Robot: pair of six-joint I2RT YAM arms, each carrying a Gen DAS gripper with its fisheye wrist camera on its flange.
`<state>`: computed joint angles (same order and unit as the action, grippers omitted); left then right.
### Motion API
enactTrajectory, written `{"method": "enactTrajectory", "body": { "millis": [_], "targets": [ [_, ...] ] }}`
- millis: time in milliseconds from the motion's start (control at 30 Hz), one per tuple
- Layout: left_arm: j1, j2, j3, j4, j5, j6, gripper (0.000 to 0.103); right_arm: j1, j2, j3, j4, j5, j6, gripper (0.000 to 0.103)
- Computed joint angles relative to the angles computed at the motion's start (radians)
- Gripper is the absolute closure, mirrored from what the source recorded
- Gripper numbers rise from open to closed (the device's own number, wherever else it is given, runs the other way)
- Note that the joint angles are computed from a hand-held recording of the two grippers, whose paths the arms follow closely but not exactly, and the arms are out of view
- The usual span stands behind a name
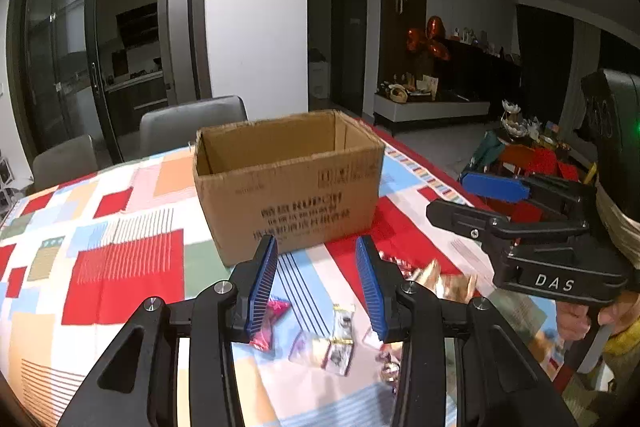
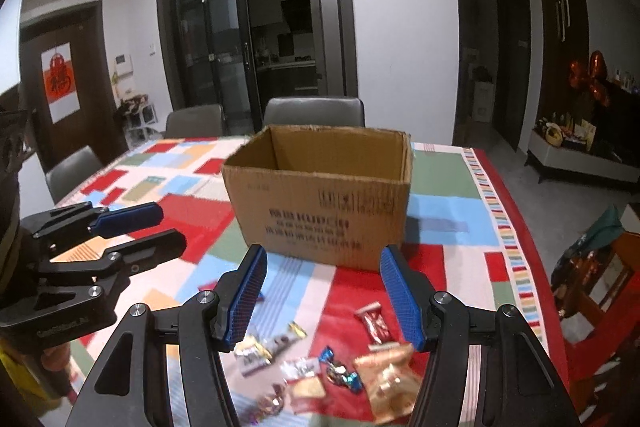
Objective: Organize snacks
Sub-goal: 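Move both open tools back from the box to the snack pile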
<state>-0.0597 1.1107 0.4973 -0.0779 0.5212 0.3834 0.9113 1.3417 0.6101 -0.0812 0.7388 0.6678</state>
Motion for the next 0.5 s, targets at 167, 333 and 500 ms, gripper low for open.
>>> {"method": "enactTrajectory", "body": {
  "millis": [167,333,500],
  "targets": [
    [0.004,-0.032,-0.079,0.023,0.005,0.025,0.064,0.092,0.024,-0.035,-0.007,0.070,0.035,0.043],
    [0.000,-0.011,-0.141,0.068,0.002,0.052,0.064,0.145,0.073,-0.062,0.015,0.077,0.070,0.043],
    [-0.009,0.031,-0.197,0.150,-0.027,0.089,0.064,0.147,0.141,-0.085,0.062,0.047,0.099,0.043]
  ]
}}
